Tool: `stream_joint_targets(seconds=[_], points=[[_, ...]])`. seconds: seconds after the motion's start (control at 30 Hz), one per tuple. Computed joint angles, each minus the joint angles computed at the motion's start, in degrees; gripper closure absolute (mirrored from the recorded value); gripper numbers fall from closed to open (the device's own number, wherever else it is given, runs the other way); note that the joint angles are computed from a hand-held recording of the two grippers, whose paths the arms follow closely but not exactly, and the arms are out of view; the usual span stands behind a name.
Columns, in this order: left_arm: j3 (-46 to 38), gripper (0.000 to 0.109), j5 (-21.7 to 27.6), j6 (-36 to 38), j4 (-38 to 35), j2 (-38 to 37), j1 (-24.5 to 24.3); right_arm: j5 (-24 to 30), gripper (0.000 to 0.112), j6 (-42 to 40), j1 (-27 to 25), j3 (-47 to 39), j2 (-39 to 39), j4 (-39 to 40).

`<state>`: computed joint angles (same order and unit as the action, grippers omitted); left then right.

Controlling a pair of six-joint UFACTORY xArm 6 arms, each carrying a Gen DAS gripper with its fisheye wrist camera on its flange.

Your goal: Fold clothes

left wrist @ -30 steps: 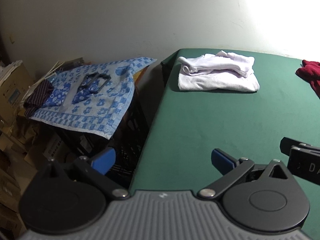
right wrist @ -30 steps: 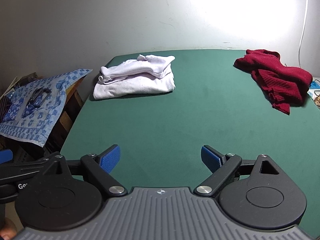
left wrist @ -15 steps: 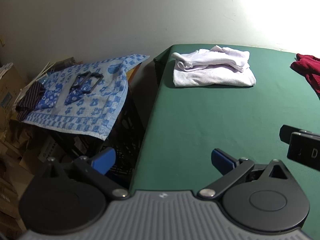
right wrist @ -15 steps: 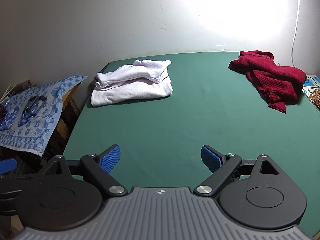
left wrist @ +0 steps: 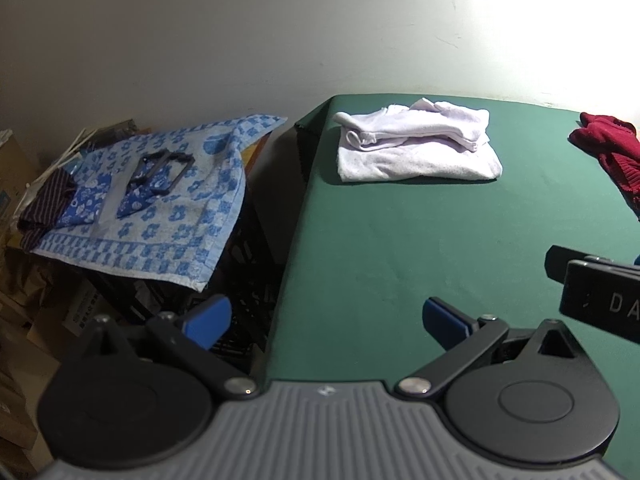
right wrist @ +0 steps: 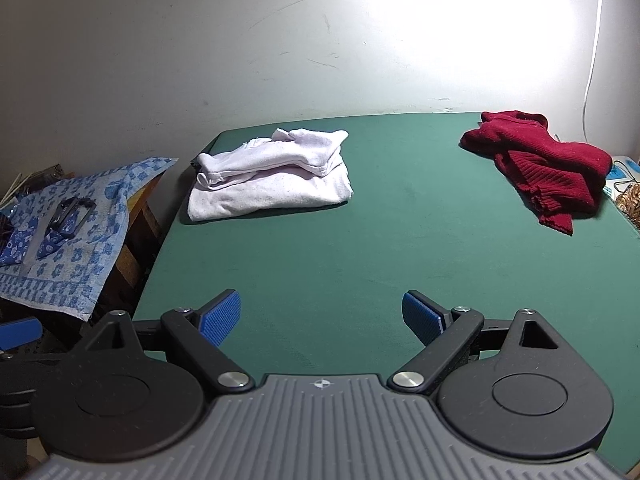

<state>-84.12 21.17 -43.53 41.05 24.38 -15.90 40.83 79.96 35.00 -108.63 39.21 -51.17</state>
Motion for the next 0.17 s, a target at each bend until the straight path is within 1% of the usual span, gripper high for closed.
stream_joint_targets(seconds=[0.03, 0.17], points=[[0.05, 0.006, -0.26, -1.06, 1.26, -0.03, 0.05, 0.04, 0.022, 0.07, 0.08, -0.09, 0.04, -0.17], [0.04, 0.006, -1.10, 0.09, 0.54, 0.07, 0.13, -0.18, 0.022, 0.62, 0.15, 0.21, -0.16, -0.67]])
